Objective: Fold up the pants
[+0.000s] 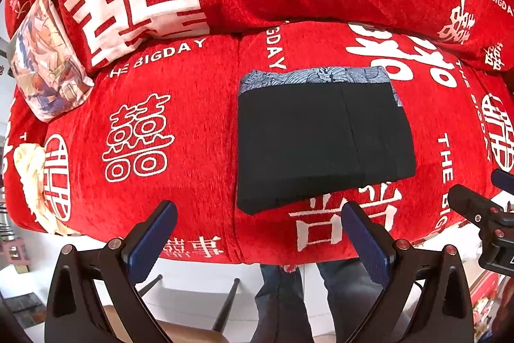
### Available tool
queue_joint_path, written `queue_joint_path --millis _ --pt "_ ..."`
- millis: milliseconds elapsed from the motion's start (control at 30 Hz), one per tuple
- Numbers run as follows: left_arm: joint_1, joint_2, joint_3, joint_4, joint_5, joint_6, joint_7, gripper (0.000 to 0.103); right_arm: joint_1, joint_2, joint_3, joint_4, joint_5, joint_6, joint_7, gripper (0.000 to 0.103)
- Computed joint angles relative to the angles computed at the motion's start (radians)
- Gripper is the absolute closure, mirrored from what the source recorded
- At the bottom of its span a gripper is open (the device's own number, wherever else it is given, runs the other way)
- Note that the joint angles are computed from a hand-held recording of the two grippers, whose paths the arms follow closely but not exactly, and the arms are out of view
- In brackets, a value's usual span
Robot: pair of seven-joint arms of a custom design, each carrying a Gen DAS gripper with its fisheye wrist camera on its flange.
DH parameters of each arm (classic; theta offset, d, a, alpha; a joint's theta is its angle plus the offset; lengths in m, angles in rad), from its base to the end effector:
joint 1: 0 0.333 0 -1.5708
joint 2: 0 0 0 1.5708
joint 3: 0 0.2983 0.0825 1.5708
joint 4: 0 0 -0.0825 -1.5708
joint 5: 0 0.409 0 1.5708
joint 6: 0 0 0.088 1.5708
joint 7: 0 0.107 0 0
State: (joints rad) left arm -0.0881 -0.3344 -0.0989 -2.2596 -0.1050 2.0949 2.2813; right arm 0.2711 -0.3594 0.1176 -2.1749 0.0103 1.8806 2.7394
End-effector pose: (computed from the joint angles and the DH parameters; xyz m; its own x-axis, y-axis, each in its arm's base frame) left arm 0.4874 -0.0997 0.4859 -0.7466 -0.6627 -0.0585 -0.6468 0.7437 -0.1692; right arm 0.4464 0.1881 0.5199 -0.7080 -0.7048 -0.0456 -0.7028 0.7094 -0.0534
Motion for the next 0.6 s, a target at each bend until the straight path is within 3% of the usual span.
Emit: queue_joint_path --millis 600 --pt "-0.001 0.012 0.0 0.013 -0.005 -0.012 -0.008 0.001 0.0 0.003 -0.001 0.002 -0.004 -0.004 -0.009 0.0"
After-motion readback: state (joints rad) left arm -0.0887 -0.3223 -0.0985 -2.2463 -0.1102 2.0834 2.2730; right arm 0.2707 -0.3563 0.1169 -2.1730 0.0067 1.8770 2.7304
